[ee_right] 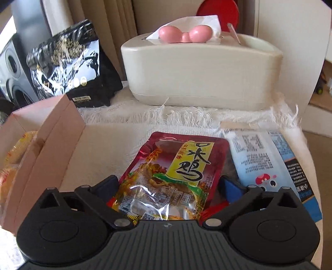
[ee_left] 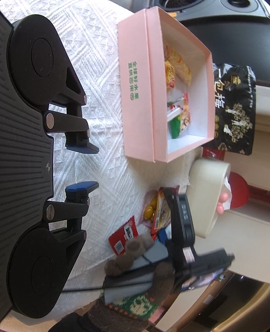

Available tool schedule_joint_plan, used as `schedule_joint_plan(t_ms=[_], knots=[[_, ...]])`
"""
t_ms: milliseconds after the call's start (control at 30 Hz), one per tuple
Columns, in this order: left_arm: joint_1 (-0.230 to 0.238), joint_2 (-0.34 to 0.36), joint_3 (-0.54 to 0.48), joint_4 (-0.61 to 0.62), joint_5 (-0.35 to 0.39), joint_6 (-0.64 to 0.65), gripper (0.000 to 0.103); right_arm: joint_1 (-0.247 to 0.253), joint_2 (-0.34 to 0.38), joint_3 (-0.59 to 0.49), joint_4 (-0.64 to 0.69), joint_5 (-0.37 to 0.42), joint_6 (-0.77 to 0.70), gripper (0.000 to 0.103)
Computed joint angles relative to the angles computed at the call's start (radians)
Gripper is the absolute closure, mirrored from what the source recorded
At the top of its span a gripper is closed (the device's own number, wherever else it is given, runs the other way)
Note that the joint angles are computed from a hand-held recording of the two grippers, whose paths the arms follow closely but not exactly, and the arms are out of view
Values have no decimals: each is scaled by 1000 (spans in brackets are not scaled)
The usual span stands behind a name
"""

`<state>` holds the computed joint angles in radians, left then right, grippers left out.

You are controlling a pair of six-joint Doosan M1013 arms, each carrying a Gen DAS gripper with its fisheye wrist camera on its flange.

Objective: Organize snacks
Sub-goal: 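Grasp the red chicken snack packet with the right gripper and lift it, then set the red packet down on the table and open the right gripper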

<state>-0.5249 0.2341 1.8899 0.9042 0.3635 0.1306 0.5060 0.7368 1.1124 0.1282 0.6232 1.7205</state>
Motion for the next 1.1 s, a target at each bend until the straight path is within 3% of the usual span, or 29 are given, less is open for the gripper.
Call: schedule_joint_plan(t_ms=[33,67,100,133,200,367,533,633,733,833,933,1100], knots=[[2,-1,2,-6,-6,-1,70,-3,-9,12,30,-7,-26,24],[5,-2,5,-13,-12,0,70,-6,-18,23,62,-6,-58,33],[6,-3,7,-19,-17,2,70,-12,-29,37,130,-5,-121,51],[7,-4,9,-26,-19,6,70,-17,-42,54,186,-6,-177,59],[8,-8,13,-30,-20,6,70,-27,-71,95,303,0,-301,72],[9,-18,23,-46,-15,10,70,-30,-161,237,514,-29,-574,85],[11,-39,47,2,-33,-50,70,-49,-226,342,760,63,-798,87],[11,-55,63,77,-34,-147,70,-45,-245,381,811,138,-873,87],[4,-64,64,94,-13,-153,70,-38,-261,416,869,167,-964,83],[-2,-72,64,77,-13,-112,70,-22,-293,454,826,79,-972,68],[-8,-69,61,49,-23,-62,70,-25,-315,484,785,6,-945,60],[11,-41,50,-87,-123,28,70,-16,-358,558,718,-198,-887,57]])
